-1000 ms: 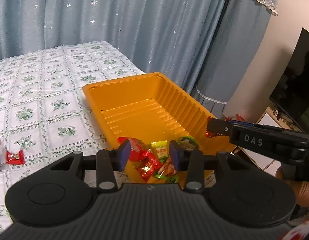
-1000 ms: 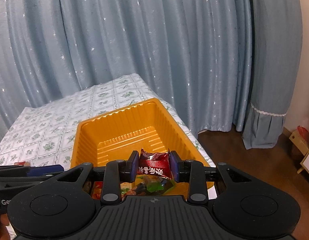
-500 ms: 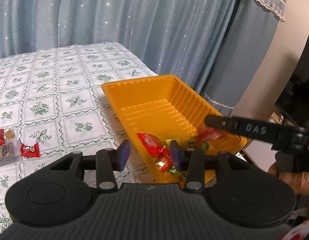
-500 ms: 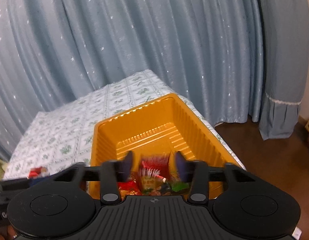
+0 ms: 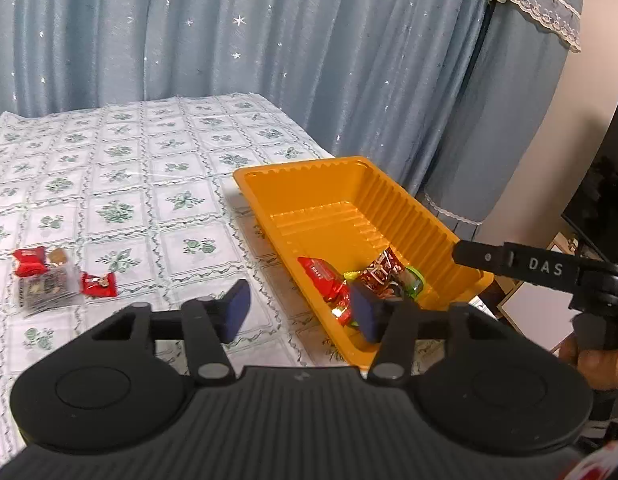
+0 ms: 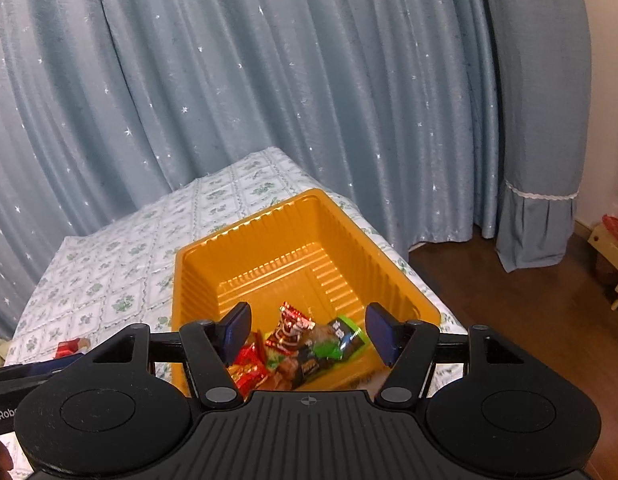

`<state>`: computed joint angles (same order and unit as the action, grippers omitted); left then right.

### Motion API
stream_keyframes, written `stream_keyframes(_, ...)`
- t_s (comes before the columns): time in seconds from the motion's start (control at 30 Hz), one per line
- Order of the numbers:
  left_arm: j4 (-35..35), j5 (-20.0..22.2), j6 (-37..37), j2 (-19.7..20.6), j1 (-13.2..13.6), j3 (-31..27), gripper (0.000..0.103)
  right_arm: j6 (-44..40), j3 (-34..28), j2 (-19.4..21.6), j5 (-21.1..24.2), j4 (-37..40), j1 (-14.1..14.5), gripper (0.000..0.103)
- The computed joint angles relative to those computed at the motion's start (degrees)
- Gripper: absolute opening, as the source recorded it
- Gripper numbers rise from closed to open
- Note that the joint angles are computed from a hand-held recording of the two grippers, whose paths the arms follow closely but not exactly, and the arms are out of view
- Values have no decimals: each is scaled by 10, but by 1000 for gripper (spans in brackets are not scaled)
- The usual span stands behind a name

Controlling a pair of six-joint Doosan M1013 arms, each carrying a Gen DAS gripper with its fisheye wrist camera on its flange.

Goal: Organize snacks
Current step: 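Withdraw both tools from the tray back toward the clear snack bag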

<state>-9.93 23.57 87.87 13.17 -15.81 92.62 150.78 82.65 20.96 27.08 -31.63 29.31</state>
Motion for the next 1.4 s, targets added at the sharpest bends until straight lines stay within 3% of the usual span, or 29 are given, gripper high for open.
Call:
stream_keyframes(0.17, 21, -2, -23, -21, -3, 15, 66, 11, 6, -13, 13, -6, 12, 63)
stream_keyframes(0.77, 126, 1, -154, -97, 12, 77, 84, 21, 13, -34, 47, -35, 69, 64)
stream_keyframes(1.4, 233, 1, -285, -139, 50, 124, 86, -66, -13, -12, 33, 22, 99, 64)
